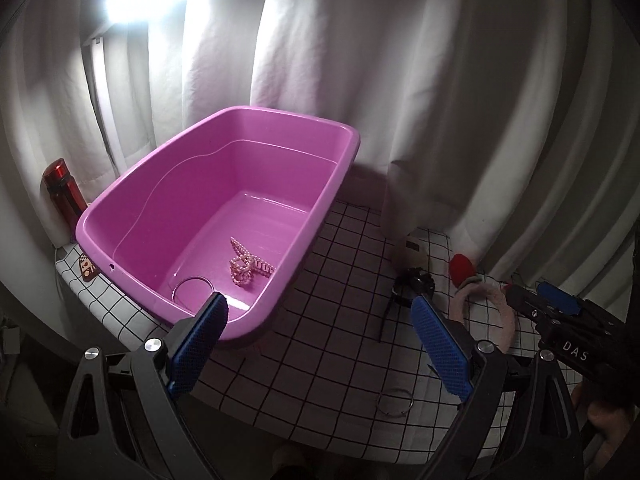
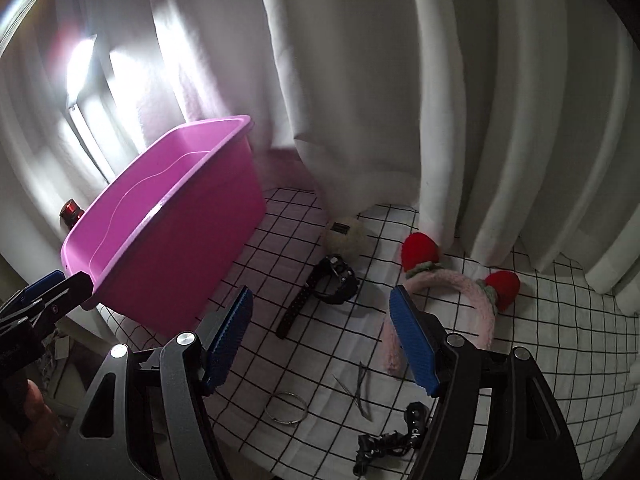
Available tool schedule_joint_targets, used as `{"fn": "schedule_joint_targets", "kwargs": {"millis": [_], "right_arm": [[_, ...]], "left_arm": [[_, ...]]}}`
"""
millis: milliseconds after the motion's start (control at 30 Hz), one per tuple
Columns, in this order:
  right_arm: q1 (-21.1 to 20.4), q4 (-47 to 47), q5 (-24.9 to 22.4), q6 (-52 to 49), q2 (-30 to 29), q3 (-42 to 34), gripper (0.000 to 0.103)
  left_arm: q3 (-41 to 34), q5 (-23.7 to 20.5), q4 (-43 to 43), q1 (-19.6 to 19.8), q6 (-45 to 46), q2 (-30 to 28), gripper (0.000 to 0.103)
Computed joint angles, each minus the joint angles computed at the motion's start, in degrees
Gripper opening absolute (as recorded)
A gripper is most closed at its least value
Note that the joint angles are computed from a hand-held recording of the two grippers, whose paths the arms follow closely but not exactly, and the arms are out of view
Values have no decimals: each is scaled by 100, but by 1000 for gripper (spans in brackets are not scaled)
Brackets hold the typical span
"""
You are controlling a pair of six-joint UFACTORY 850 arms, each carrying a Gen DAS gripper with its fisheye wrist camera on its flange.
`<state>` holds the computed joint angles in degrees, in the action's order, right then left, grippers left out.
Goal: Organize jewelry
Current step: 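Withdraw both tools from the tub back toward the table, then grasp the thin silver bangle with the left tool while the right tool grasps the black hair tie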
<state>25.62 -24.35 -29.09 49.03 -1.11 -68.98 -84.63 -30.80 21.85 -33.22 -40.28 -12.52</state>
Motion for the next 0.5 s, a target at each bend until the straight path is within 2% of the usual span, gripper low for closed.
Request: {"fn": "schedule_joint_targets", "kwargs": {"millis": [233,333,500], "right_arm": [[-98,5,-243,411,704,1013,68],[-149,153,-200,499,922,1380,68],[-171,484,-83,534,993,1773,68]], "left_arm": [[52,-106,-609,-268,629,-206,91],[101,-162,-725,-357,799,-315,91],[204,-250,-704,-479,959,-519,91]]}}
